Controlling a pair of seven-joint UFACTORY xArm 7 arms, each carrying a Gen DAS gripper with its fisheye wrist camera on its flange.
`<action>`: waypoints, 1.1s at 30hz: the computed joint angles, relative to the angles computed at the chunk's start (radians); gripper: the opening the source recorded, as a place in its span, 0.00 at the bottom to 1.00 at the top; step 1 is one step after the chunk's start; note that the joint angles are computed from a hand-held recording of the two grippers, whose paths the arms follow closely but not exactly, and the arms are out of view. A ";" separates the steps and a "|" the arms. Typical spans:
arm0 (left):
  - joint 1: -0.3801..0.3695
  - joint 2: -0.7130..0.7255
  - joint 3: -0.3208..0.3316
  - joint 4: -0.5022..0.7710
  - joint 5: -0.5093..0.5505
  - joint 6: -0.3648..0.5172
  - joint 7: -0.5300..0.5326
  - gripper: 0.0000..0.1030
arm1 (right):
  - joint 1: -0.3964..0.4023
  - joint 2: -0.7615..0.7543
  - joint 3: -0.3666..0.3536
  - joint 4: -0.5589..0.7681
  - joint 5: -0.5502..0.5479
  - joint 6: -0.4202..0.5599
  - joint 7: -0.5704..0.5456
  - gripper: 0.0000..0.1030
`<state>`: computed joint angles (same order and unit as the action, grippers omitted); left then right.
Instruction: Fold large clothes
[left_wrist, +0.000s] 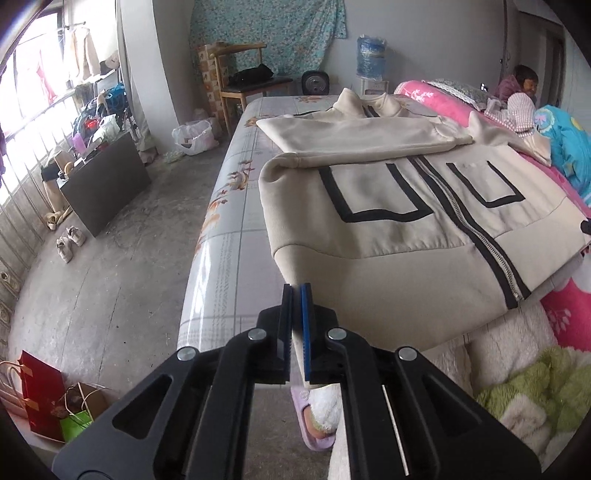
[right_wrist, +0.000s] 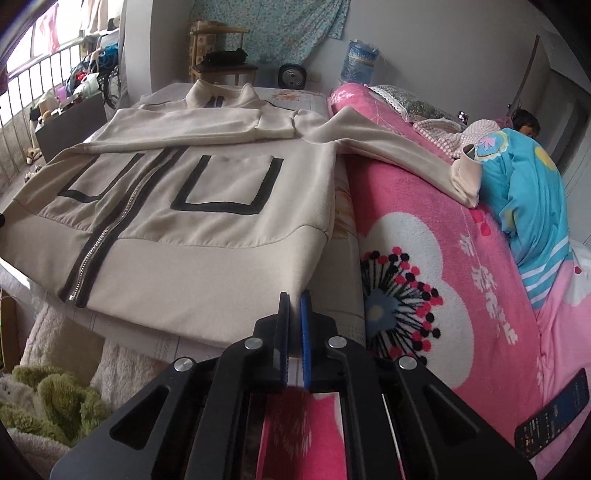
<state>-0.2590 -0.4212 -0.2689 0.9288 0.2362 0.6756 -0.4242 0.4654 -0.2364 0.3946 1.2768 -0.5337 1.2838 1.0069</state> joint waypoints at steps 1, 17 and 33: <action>-0.011 -0.021 0.007 -0.011 -0.016 0.025 0.010 0.04 | 0.006 -0.015 0.000 -0.007 0.019 0.009 -0.002 0.05; 0.039 -0.024 0.005 0.068 -0.022 0.095 0.064 0.39 | -0.059 -0.051 -0.003 -0.004 -0.007 -0.039 -0.093 0.63; -0.185 0.912 0.144 1.084 0.153 0.187 -0.010 0.51 | -0.202 0.355 -0.286 0.425 -0.134 -0.070 -0.258 0.71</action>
